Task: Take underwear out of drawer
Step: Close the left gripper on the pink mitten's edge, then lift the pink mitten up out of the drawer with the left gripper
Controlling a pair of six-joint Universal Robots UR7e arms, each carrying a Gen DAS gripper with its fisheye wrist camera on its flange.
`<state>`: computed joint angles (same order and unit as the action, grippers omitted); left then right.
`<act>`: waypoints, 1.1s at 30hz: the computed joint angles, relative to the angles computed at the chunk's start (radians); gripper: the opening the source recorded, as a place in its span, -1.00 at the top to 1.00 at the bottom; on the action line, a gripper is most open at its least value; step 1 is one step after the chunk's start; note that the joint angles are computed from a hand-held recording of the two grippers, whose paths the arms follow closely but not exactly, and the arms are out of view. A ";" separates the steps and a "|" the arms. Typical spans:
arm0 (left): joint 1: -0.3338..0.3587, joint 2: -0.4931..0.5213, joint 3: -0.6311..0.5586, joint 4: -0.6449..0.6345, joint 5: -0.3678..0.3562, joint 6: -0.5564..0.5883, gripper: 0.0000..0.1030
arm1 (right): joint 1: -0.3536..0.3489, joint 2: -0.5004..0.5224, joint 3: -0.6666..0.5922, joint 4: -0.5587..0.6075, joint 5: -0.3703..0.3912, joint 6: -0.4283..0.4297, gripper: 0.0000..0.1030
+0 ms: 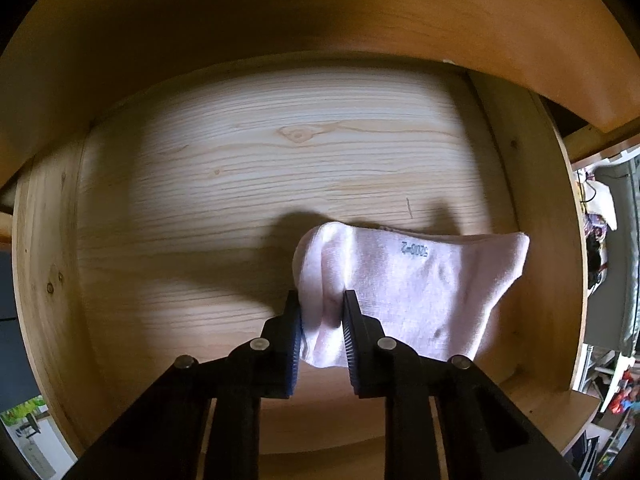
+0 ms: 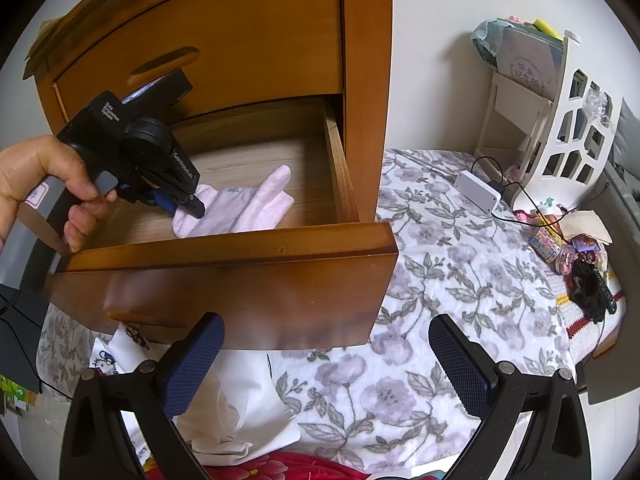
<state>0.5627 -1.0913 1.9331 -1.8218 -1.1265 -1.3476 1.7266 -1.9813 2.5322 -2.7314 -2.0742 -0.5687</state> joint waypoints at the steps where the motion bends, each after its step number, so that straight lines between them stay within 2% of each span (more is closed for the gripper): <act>1: -0.004 -0.004 0.006 -0.004 0.000 -0.003 0.63 | 0.000 -0.002 -0.001 0.001 0.000 0.000 -1.00; 13: -0.073 -0.086 0.049 -0.006 0.047 -0.023 0.64 | 0.038 -0.021 -0.002 0.015 -0.015 0.012 -1.00; 25: -0.202 -0.256 0.241 -0.219 0.118 -0.157 0.65 | 0.104 -0.049 -0.001 0.040 -0.042 0.037 -1.00; 33: -0.283 -0.336 0.288 -0.224 0.185 -0.230 0.65 | 0.126 -0.065 -0.001 0.049 -0.052 0.043 -1.00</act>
